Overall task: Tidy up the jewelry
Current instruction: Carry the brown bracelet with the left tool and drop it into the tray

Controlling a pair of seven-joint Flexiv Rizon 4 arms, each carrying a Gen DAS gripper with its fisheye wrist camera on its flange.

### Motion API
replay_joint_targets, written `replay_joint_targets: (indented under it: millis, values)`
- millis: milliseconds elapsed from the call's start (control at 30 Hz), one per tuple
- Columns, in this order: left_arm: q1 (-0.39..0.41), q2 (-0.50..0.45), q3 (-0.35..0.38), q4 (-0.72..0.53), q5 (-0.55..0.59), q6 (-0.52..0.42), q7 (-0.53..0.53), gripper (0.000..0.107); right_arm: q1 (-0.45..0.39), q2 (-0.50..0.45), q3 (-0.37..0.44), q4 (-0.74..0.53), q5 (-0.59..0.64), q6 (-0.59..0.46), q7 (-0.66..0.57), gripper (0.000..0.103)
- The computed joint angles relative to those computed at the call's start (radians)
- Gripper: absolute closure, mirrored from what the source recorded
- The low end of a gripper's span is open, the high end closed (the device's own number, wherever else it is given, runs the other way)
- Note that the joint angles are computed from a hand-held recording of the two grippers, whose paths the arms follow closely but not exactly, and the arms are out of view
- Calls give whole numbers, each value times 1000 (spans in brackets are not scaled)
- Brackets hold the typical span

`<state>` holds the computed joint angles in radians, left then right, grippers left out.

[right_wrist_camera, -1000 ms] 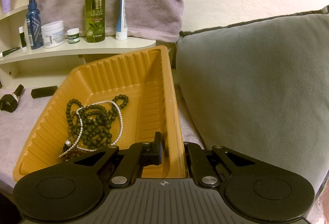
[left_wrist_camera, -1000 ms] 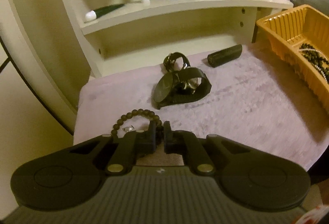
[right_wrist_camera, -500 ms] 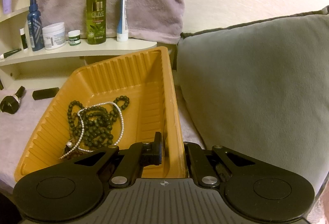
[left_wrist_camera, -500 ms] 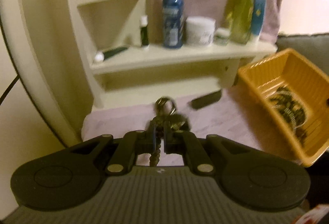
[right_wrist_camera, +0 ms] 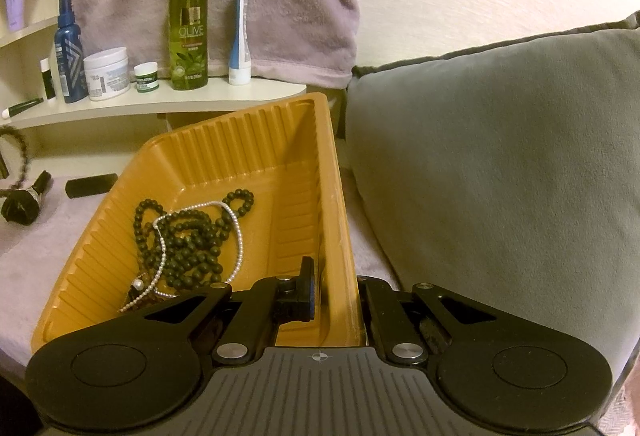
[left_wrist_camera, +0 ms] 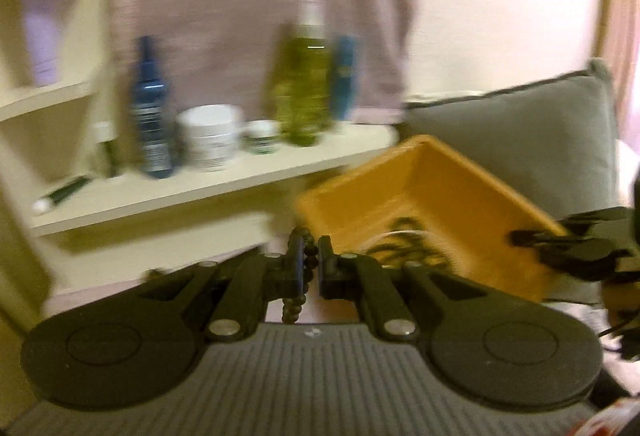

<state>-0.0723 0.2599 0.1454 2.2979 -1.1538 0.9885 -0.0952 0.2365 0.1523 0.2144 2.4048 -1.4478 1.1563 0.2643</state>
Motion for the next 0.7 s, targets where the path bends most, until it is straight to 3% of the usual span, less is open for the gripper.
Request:
replay_joint_targets:
  millis: [233, 700]
  values:
    - [-63, -1, -40, 20, -8, -67, 1, 101, -1, 0, -1, -1, 6, 4, -1, 97]
    - [-97, -16, -59, 75, 45, -77, -5, 99, -9, -3, -5, -1, 0, 19, 8, 97]
